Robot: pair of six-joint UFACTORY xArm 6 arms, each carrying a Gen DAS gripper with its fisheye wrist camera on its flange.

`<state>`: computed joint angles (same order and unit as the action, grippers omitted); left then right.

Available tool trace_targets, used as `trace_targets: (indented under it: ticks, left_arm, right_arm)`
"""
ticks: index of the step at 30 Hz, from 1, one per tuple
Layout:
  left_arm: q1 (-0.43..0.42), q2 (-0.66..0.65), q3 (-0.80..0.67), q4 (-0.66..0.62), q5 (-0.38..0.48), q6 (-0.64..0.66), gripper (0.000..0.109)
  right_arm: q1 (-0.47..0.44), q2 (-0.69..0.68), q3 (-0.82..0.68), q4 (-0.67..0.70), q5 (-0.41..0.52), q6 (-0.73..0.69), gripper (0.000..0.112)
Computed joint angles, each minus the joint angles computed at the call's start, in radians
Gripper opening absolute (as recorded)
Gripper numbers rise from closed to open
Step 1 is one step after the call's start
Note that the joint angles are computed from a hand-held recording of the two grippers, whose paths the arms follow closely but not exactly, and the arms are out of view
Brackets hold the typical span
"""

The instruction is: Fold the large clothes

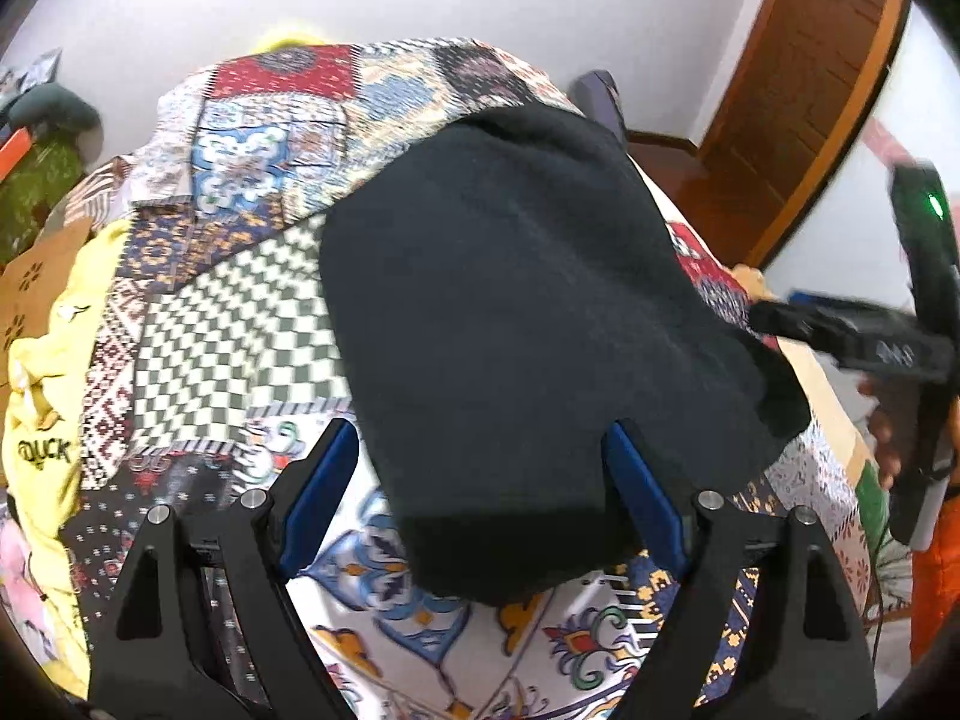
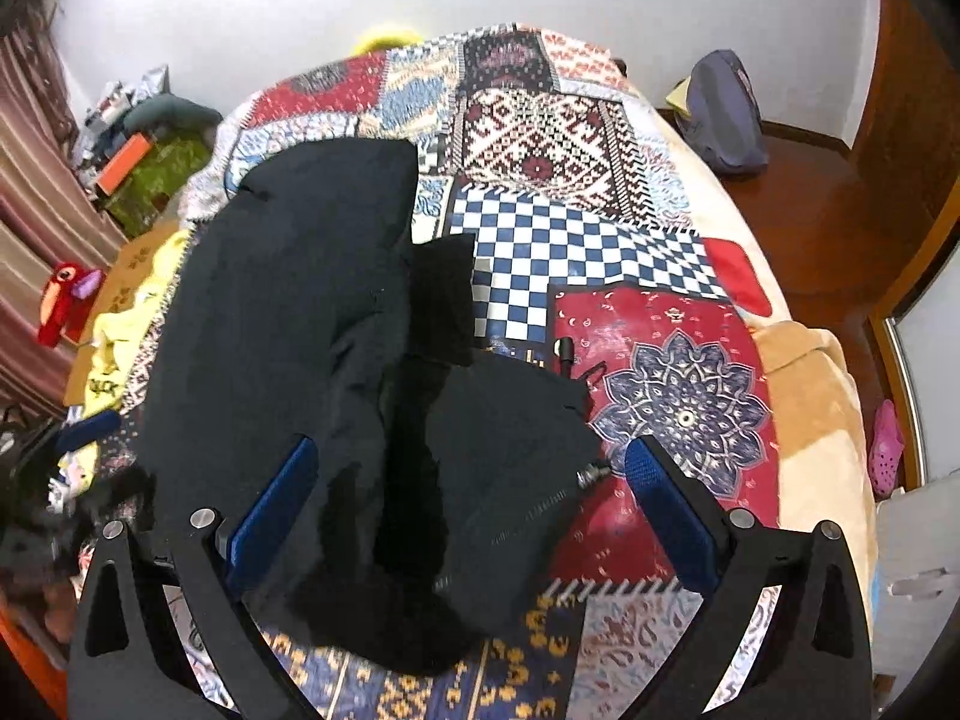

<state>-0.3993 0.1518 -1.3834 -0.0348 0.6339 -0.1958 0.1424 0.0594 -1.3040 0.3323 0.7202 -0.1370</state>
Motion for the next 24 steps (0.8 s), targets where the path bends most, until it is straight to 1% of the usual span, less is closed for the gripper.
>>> trace_targets:
  ticks: [2, 5, 7, 8, 11, 13, 14, 16, 19, 22, 24]
  left_arm:
    - [0.023, -0.010, 0.002, -0.067, 0.006, 0.037, 0.085]
    - [0.052, -0.002, -0.010, -0.168, 0.037, 0.087, 0.085]
    - [0.072, 0.021, -0.029, -0.280, 0.078, 0.146, 0.085]
    - [0.082, 0.042, -0.047, -0.350, 0.116, 0.175, 0.085]
    - [0.108, 0.086, -0.070, -0.565, 0.164, 0.261, 0.085]
    - [0.110, 0.105, -0.080, -0.592, 0.153, 0.253, 0.092]
    - [0.108, 0.117, -0.090, -0.588, 0.148, 0.246, 0.094]
    - [0.102, 0.147, -0.117, -0.575, 0.143, 0.238, 0.102]
    - [0.104, 0.186, -0.158, -0.583, 0.152, 0.229, 0.103]
    - [0.115, 0.205, -0.178, -0.605, 0.163, 0.234, 0.103]
    - [0.124, 0.218, -0.192, -0.616, 0.172, 0.241, 0.103]
  right_arm:
    - [-0.009, -0.017, 0.023, 0.041, 0.002, -0.021, 0.101]
    - [-0.029, -0.027, 0.054, 0.144, 0.027, -0.064, 0.102]
    - [-0.041, -0.018, 0.062, 0.206, 0.058, -0.076, 0.102]
    - [-0.050, -0.012, 0.065, 0.238, 0.081, -0.084, 0.102]
    - [-0.065, 0.024, 0.066, 0.315, 0.119, -0.101, 0.102]
    - [-0.080, 0.056, 0.049, 0.386, 0.158, -0.118, 0.103]
    - [-0.089, 0.077, 0.033, 0.421, 0.183, -0.130, 0.103]
    - [-0.099, 0.110, 0.008, 0.458, 0.210, -0.137, 0.103]
    - [-0.104, 0.170, -0.047, 0.501, 0.248, -0.146, 0.103]
    - [-0.099, 0.219, -0.091, 0.530, 0.258, -0.150, 0.103]
    - [-0.094, 0.248, -0.116, 0.536, 0.257, -0.127, 0.103]
